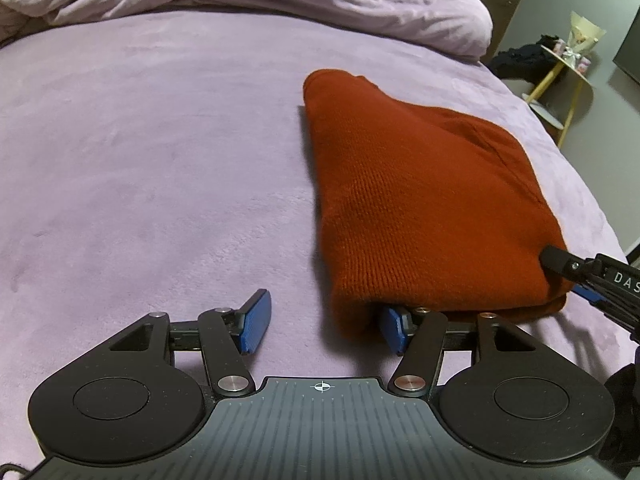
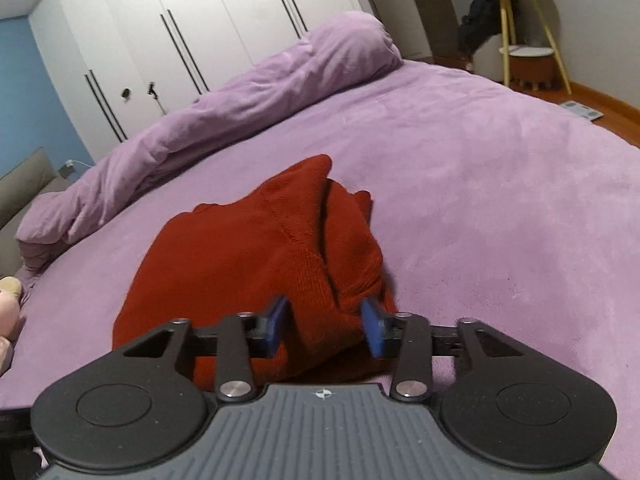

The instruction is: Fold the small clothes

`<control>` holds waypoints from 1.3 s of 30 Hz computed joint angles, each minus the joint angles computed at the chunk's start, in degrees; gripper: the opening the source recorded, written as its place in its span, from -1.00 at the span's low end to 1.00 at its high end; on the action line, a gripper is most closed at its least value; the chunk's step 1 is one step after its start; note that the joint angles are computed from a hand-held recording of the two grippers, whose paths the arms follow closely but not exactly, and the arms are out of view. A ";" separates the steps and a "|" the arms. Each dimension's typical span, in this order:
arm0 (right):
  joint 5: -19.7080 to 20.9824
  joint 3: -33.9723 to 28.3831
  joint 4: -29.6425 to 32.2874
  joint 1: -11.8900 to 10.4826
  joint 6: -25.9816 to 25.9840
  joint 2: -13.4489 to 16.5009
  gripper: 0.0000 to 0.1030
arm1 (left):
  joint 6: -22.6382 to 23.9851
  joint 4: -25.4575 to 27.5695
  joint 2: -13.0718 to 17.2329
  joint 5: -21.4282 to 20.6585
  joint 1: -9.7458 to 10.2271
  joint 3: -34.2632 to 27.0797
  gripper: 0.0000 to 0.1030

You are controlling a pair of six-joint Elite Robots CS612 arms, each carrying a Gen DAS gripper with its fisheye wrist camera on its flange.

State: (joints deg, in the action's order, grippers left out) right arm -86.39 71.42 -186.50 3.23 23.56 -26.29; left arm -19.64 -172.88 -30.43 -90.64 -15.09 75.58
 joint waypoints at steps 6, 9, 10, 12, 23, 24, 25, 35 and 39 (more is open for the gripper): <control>0.33 1.61 2.28 -0.30 2.59 -1.50 -0.24 | 0.45 -0.09 0.07 -0.46 0.20 0.00 0.24; 2.82 2.36 1.47 -0.85 6.16 -1.56 -0.23 | 0.31 -0.16 0.07 -0.48 0.21 0.04 0.24; 3.77 2.46 1.15 -0.99 7.16 -1.51 -0.21 | 0.30 -0.21 0.05 -0.43 0.20 0.09 0.24; 5.27 2.19 0.57 -1.17 8.47 -1.20 -0.20 | 0.30 -0.17 0.05 -0.29 0.13 0.09 0.23; 13.84 0.41 -7.58 -2.64 18.98 1.42 -0.67 | -1.17 -2.08 -0.28 -0.01 0.43 0.56 0.24; 18.58 0.20 -12.48 -3.71 24.98 2.46 -0.67 | -1.72 -2.22 -0.30 -0.21 0.57 0.59 0.24; 21.31 -0.16 -16.86 -4.45 30.98 3.51 -0.68 | -1.86 -2.08 -0.29 -0.72 0.73 0.53 0.27; 8.59 1.50 2.80 -2.75 13.94 -0.87 -0.54 | 1.64 0.18 -2.67 -2.97 2.67 2.89 0.28; -6.30 1.12 4.53 -0.64 6.14 -2.33 -0.39 | -0.10 -2.95 -2.14 -0.21 3.33 1.05 0.30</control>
State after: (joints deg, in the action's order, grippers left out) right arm -92.69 72.54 -181.97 2.60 29.70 -28.61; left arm -19.74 -175.84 -32.57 -90.85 -11.76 76.63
